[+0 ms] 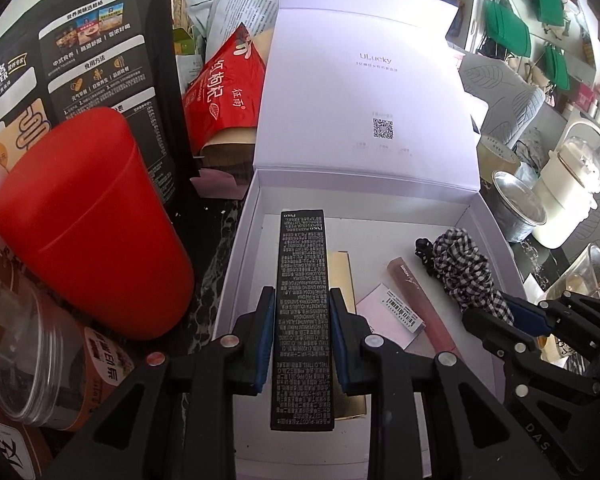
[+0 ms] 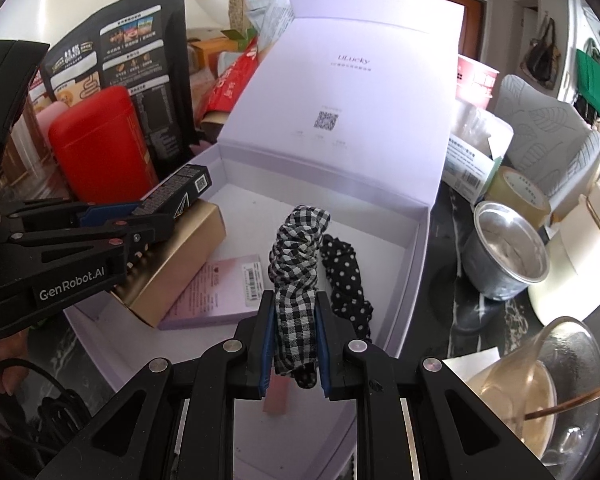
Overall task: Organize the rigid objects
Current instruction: 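Lower the black box and scrunchie into the white box and open both grippers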
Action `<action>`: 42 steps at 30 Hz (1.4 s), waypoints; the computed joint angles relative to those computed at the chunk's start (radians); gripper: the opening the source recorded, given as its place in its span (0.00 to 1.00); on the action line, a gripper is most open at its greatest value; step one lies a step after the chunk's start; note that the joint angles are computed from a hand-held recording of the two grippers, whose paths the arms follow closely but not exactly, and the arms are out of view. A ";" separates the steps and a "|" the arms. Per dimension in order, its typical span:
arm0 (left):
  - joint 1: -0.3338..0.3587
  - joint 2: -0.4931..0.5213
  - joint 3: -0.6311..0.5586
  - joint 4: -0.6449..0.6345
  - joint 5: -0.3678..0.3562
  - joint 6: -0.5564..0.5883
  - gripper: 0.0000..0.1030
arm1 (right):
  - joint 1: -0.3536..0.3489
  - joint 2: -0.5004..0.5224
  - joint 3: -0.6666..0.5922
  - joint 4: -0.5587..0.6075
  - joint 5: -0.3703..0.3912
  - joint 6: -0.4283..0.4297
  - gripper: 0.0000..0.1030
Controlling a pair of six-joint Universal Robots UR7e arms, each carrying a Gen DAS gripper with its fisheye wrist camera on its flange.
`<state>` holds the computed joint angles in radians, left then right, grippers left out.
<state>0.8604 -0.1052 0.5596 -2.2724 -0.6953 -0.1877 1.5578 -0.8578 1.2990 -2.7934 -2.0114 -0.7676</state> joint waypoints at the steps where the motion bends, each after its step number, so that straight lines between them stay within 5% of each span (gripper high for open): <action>1: -0.001 -0.001 0.001 0.002 0.000 0.001 0.25 | -0.001 0.002 0.001 -0.002 -0.003 0.000 0.18; 12: -0.001 0.012 -0.015 0.007 0.022 0.002 0.25 | -0.006 0.033 -0.006 -0.001 -0.052 -0.030 0.20; 17: -0.002 0.012 -0.033 0.061 0.030 -0.038 0.25 | -0.006 0.029 -0.010 0.003 -0.050 -0.017 0.38; 26: -0.011 0.001 -0.036 0.107 0.033 -0.070 0.25 | 0.009 -0.010 0.032 -0.051 -0.031 -0.015 0.41; 28: -0.015 -0.004 -0.027 0.108 0.041 -0.074 0.35 | 0.013 -0.019 0.042 -0.067 -0.030 -0.017 0.41; 30: -0.021 -0.012 -0.013 0.090 0.047 -0.068 0.71 | 0.016 -0.030 0.053 -0.075 -0.027 -0.016 0.41; 31: -0.024 -0.017 -0.003 0.073 0.050 -0.062 0.78 | 0.017 -0.034 0.056 -0.078 -0.027 -0.017 0.41; 42: -0.053 -0.073 0.097 0.003 0.075 -0.077 0.82 | 0.029 -0.094 0.127 -0.136 -0.015 -0.018 0.42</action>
